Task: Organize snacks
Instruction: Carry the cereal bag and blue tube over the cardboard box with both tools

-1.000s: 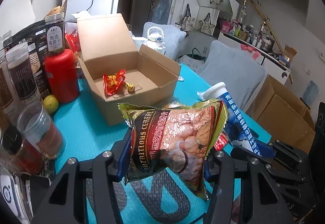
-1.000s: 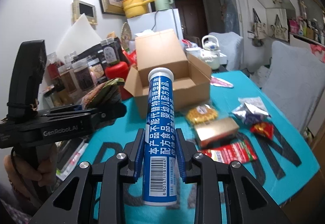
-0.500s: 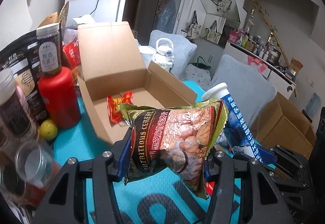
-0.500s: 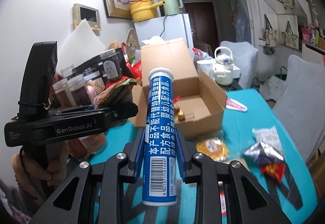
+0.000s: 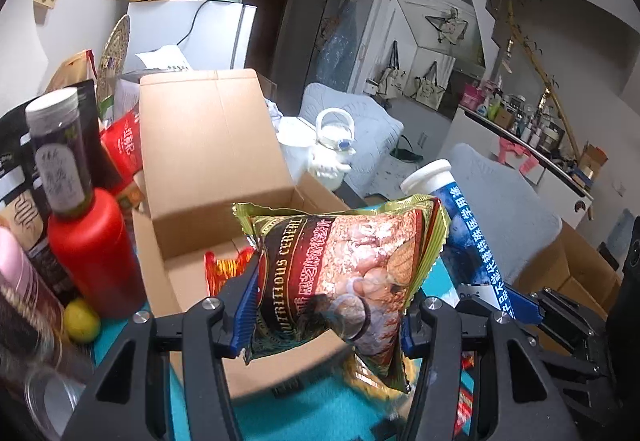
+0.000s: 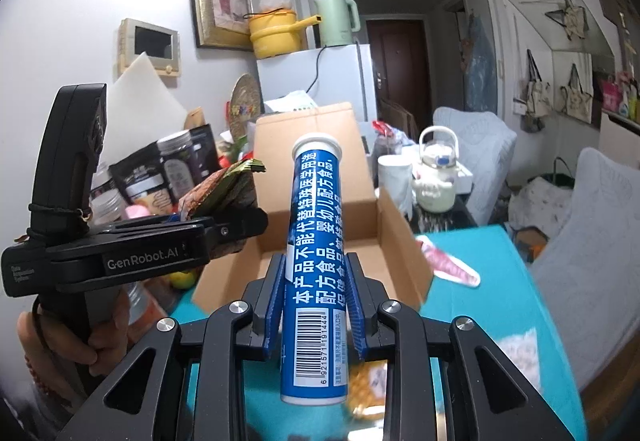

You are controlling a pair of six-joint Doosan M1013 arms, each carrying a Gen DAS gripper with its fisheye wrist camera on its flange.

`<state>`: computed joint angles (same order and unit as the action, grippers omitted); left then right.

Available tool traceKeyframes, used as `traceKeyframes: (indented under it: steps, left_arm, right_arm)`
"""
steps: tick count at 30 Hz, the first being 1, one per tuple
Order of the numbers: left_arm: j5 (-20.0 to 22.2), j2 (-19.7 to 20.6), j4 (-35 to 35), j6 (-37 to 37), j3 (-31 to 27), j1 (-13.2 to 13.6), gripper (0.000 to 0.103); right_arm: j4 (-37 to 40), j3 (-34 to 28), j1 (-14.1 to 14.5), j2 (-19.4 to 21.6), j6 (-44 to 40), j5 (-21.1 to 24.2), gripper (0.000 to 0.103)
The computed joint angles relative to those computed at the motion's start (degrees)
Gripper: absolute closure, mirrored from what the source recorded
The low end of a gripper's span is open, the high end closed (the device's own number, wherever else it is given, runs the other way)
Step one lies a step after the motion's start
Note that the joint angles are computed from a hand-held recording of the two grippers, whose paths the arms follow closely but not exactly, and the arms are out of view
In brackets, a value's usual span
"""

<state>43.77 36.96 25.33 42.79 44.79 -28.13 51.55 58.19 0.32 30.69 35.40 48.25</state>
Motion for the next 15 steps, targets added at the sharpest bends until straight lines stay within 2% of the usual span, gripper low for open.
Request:
traceKeyframes:
  steps: [10,15]
  left_arm:
    - [3.9,6.3,1.4,1.5,-11.3,1.9,0.049]
    - [6.5,9.5,0.1,3.4,-16.7,2.9,0.049]
  right_arm:
    - [-3.4,-12.3,1.1,7.3,5.5,0.9,0.075]
    - [-6.6,-20.0,1.7,11.8,10.2,4.4,0.075]
